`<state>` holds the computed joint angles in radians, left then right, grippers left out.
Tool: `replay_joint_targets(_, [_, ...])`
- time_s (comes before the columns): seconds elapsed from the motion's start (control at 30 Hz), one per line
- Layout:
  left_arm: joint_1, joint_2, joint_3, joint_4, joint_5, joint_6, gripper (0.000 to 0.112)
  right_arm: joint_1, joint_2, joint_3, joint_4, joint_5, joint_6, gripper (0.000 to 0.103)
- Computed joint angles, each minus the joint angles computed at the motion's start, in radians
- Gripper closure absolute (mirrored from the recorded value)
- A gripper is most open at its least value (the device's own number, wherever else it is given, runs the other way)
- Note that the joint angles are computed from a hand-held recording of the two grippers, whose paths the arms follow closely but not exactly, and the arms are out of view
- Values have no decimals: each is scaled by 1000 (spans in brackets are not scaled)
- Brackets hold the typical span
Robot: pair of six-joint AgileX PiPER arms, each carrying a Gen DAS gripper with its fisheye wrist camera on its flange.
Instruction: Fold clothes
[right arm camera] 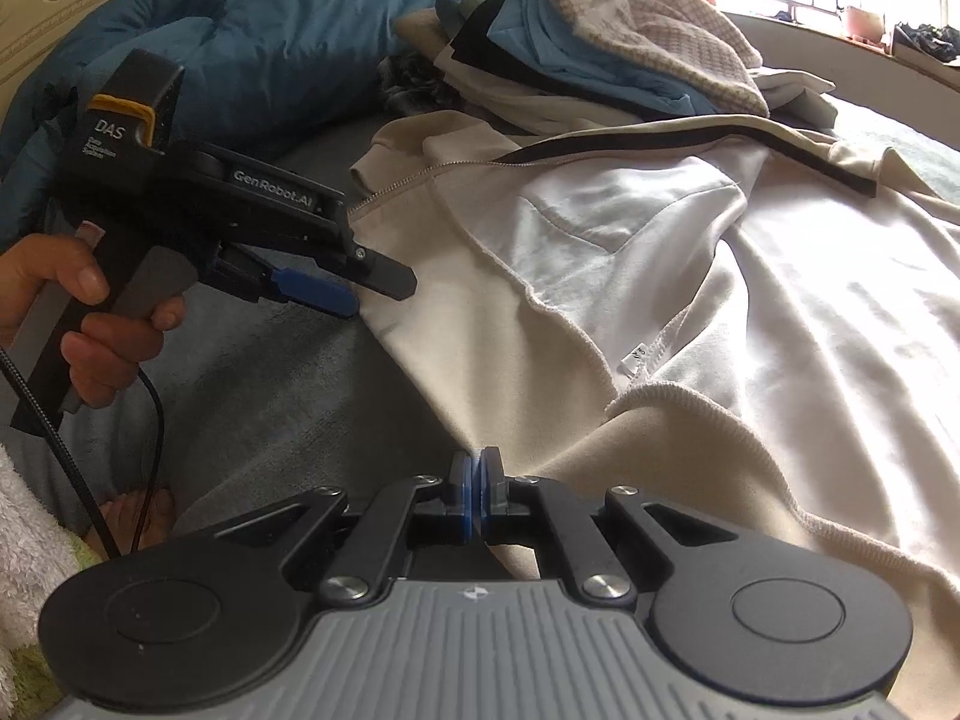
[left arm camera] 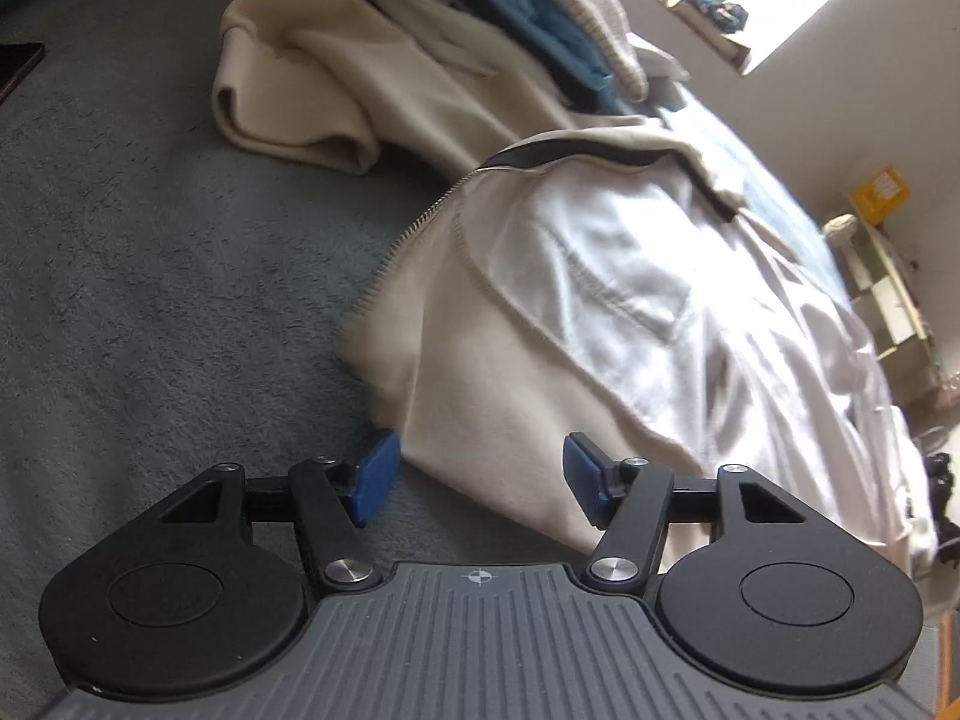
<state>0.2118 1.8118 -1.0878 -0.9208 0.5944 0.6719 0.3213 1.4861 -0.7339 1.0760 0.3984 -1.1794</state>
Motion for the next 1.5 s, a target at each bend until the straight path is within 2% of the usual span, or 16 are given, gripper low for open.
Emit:
replay_joint_targets(0.17, [-30,23,-15,50,-75,-83,51,-5,0,1,21,2,-12,101])
replay_joint_targets(0.3, [-40,-3,-14,173,-102,-187,51,-26,-23,7,76,6,-53,101])
replay_joint_targets(0.37, [-30,-20,4,182,-101,-198,45,-44,-27,4,95,20,-64,101])
replay_joint_targets(0.5, [-33,-7,27,97,-135,-143,41,-84,-2,-10,114,80,-52,101])
replay_joint_targets(0.6, [-69,9,60,-105,-257,22,41,-94,12,-9,139,100,-68,101])
replay_joint_targets(0.7, [-122,25,63,-195,-357,129,51,-103,22,-10,174,101,-89,101])
replay_joint_targets(0.73, [-139,27,60,-202,-383,169,68,-107,25,-10,187,101,-98,101])
replay_joint_targets(0.77, [-146,31,47,-188,-377,188,84,-112,27,-11,200,101,-112,101])
replay_joint_targets(0.83, [-152,31,22,-149,-346,201,103,-139,28,-14,235,134,-161,101])
replay_joint_targets(0.87, [-152,13,20,-111,-334,182,106,-156,28,-16,252,159,-189,101])
replay_joint_targets(1.07, [-52,-168,58,-87,-178,267,108,-281,28,-29,228,431,-304,101])
replay_joint_targets(1.17, [-11,-246,85,6,-105,238,108,-292,68,-45,175,512,-294,101])
replay_joint_targets(1.27, [-40,-288,156,107,-170,206,108,-277,120,-72,124,541,-257,100])
replay_joint_targets(1.4, [-77,-270,172,230,-212,32,108,-258,188,-123,55,546,-169,96])
replay_joint_targets(1.43, [-86,-270,177,245,-228,14,108,-264,201,-141,40,567,-149,94])
replay_joint_targets(1.5, [-101,-273,186,266,-257,-1,108,-342,210,-194,46,695,-135,88])
